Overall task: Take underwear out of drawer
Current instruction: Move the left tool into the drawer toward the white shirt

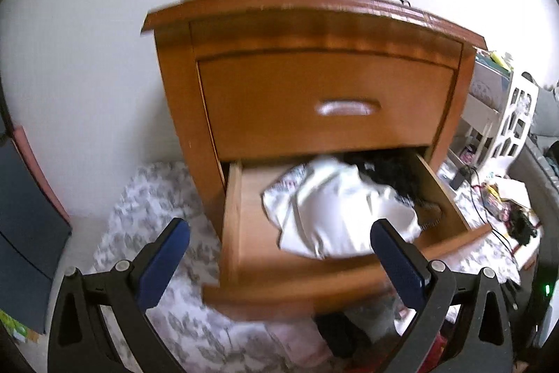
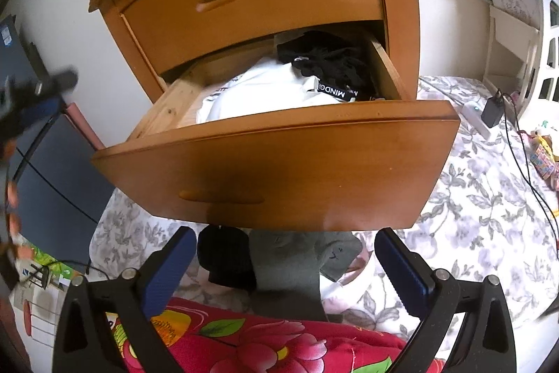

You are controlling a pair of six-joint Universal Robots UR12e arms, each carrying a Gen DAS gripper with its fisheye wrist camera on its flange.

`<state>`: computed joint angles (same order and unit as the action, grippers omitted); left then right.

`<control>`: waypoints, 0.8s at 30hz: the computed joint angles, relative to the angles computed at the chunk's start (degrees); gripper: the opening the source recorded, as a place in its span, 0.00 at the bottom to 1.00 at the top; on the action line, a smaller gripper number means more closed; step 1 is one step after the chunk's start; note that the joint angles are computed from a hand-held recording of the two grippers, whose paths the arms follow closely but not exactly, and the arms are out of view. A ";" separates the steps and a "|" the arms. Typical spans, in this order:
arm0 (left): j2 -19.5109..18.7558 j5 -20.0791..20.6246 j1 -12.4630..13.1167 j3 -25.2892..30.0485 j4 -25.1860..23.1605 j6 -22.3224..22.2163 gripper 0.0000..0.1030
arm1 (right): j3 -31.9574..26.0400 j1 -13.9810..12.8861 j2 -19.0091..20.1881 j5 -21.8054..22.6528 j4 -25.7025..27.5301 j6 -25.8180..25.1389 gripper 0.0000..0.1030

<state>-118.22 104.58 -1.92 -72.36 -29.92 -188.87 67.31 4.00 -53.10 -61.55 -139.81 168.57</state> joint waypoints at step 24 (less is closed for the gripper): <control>-11.37 -1.82 0.94 20.31 -18.60 -0.41 1.00 | -2.00 0.33 1.46 -0.02 3.70 -2.05 1.00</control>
<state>-129.58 102.76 -0.98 -52.05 -48.51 -189.28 65.31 4.33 -51.64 -61.57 -136.11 166.53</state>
